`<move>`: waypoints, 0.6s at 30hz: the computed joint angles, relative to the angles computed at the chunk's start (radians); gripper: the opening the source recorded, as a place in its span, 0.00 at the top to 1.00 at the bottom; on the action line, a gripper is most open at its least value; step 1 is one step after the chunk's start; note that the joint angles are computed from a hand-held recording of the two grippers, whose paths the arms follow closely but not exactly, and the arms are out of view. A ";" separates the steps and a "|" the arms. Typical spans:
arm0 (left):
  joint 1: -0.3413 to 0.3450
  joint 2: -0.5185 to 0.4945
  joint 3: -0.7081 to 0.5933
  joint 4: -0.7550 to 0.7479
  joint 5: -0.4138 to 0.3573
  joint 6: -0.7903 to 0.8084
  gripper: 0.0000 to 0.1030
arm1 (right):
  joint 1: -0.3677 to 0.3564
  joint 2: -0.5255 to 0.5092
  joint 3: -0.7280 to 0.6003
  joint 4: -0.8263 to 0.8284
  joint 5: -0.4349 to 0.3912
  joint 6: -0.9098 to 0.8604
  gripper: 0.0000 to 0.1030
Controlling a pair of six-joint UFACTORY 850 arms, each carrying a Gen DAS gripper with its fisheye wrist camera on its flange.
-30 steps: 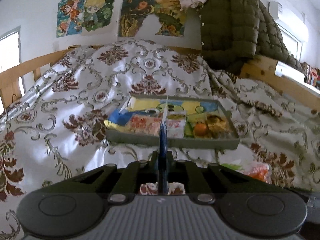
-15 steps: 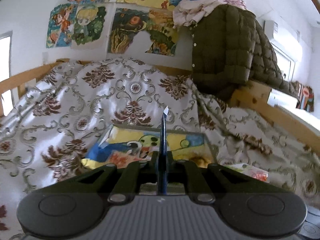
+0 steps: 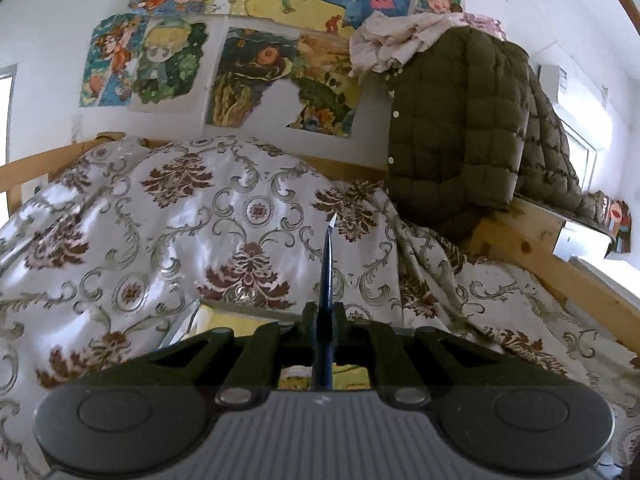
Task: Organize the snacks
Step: 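Lift and carry the blue packet and orange bag over the tray with both tools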
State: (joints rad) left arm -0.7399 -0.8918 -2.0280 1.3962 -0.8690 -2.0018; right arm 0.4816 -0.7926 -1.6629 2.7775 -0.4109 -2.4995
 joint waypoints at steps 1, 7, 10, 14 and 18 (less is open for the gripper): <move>0.006 -0.019 -0.027 -0.010 0.006 0.024 0.93 | 0.000 -0.022 -0.026 -0.004 -0.005 0.004 0.38; 0.037 -0.119 -0.153 -0.089 0.041 0.125 0.93 | -0.007 -0.118 -0.134 -0.084 0.026 0.083 0.38; 0.050 -0.149 -0.184 -0.126 0.050 0.127 0.93 | -0.006 -0.150 -0.170 -0.149 0.051 0.146 0.38; 0.057 -0.150 -0.162 -0.141 0.061 0.100 0.93 | -0.001 -0.168 -0.190 -0.180 0.083 0.180 0.38; 0.064 -0.159 -0.167 -0.194 0.052 0.113 0.93 | 0.001 -0.176 -0.197 -0.228 0.099 0.231 0.37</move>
State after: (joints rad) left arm -0.6762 -1.0510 -2.1945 1.2024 -0.8166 -1.8891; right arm 0.4827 -0.9690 -1.8604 2.5491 -0.3118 -2.2688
